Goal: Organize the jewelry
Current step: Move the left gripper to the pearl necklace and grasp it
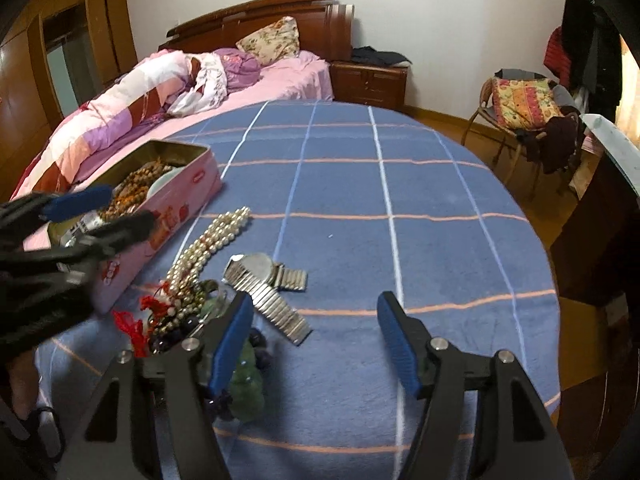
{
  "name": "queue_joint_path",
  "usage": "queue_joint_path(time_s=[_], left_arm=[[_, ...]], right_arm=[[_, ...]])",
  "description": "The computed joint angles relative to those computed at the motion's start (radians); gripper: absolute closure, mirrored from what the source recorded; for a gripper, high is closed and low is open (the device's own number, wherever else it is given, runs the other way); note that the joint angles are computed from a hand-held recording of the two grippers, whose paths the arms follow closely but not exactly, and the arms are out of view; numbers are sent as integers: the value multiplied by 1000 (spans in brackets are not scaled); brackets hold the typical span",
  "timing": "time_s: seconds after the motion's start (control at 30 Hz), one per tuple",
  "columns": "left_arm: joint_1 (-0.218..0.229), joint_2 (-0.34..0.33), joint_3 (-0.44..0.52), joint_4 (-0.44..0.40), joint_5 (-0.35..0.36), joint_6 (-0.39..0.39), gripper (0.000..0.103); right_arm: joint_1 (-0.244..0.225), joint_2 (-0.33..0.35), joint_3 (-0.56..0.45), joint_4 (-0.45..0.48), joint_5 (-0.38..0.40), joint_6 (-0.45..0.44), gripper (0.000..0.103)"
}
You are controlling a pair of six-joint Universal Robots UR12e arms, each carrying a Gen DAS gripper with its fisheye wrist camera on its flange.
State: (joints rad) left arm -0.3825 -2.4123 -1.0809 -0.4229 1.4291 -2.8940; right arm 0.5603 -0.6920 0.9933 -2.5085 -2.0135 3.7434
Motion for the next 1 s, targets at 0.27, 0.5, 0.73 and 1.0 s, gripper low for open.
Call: queue_joint_path(time_s=[0.27,0.5,0.73,1.0], left_arm=[[-29,-84,143,-202,48,44,66],[-36,-101,167,-234,61,52,66],[-25,-86,146,-237,-6,71,91],[3,-12,28,-65,-79,2,98]], right_arm=[[-10,-17,50,-31,2,16,34],[-8,-18,54,-36,7,-2,34],[-9,-19,55,-37,8,-7,34],[-9,-14,47,-34,38,-51,34]])
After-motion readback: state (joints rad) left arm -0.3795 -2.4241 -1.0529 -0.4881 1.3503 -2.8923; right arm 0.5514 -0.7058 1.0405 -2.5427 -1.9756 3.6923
